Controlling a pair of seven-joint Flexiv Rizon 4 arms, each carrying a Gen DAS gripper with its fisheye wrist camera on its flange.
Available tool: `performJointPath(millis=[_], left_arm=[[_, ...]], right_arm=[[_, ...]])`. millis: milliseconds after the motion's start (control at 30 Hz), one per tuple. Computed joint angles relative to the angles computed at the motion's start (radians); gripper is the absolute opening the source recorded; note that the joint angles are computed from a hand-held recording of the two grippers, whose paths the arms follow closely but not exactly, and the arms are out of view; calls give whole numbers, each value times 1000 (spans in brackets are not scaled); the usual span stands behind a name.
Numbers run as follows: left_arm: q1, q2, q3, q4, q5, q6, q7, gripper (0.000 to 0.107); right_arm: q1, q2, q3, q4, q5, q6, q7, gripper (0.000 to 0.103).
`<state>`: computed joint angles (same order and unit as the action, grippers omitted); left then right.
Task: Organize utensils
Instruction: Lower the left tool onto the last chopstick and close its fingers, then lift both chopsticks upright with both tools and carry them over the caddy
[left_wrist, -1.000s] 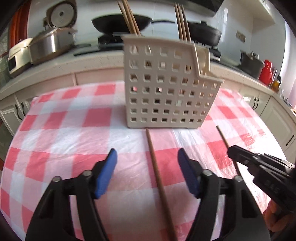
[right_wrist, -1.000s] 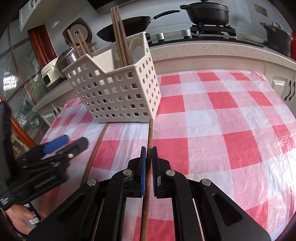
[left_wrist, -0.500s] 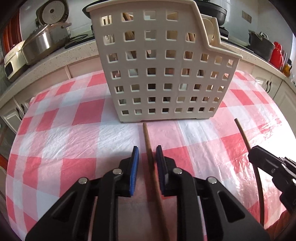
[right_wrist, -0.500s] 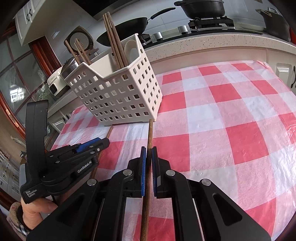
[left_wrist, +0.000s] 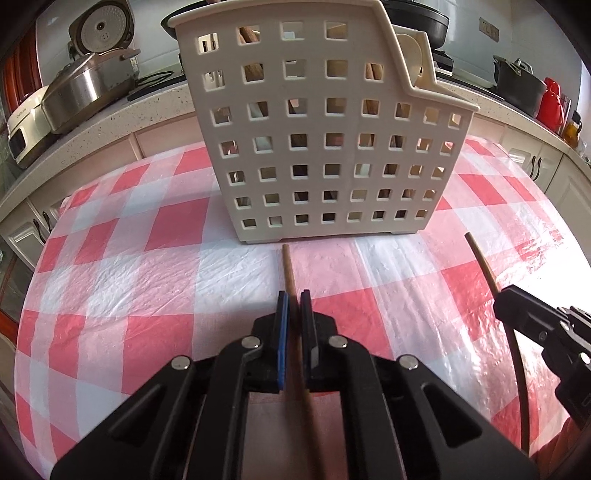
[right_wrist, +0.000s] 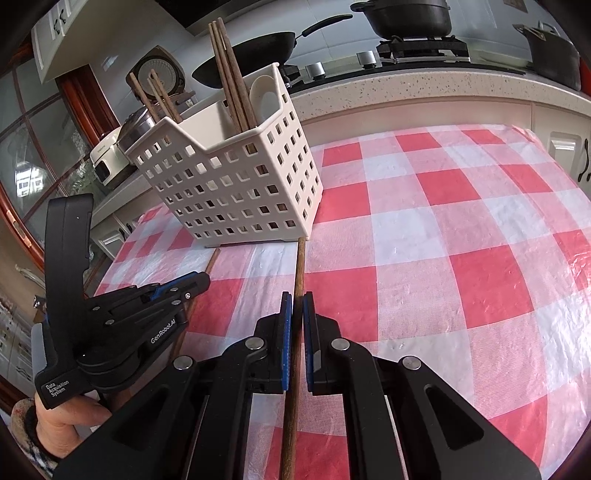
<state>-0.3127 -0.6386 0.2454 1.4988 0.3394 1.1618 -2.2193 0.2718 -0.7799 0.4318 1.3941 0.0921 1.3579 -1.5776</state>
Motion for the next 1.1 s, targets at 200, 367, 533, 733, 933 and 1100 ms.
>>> performJointPath(millis=[200, 367, 533, 733, 933, 1100], left_arm=[[-25, 34, 38, 54, 35, 78, -61, 6], [-34, 96, 54, 121, 58, 158, -95, 6], [-40, 164, 72, 192, 67, 267, -113, 5], [-155, 211, 207, 215, 149, 339, -217, 6], [-275, 239, 343, 204, 289, 358, -378, 6], [-384, 266, 443, 182, 466, 344, -554, 6]], right_arm=[[26, 11, -42, 20, -22, 35, 32, 6], [9, 25, -12, 39, -34, 74, 25, 6], [-12, 46, 32, 64, -52, 128, -4, 6], [-34, 79, 65, 95, -81, 188, -9, 6], [-47, 116, 80, 144, -127, 255, 3, 6], [-32, 155, 53, 205, -191, 337, 31, 6]])
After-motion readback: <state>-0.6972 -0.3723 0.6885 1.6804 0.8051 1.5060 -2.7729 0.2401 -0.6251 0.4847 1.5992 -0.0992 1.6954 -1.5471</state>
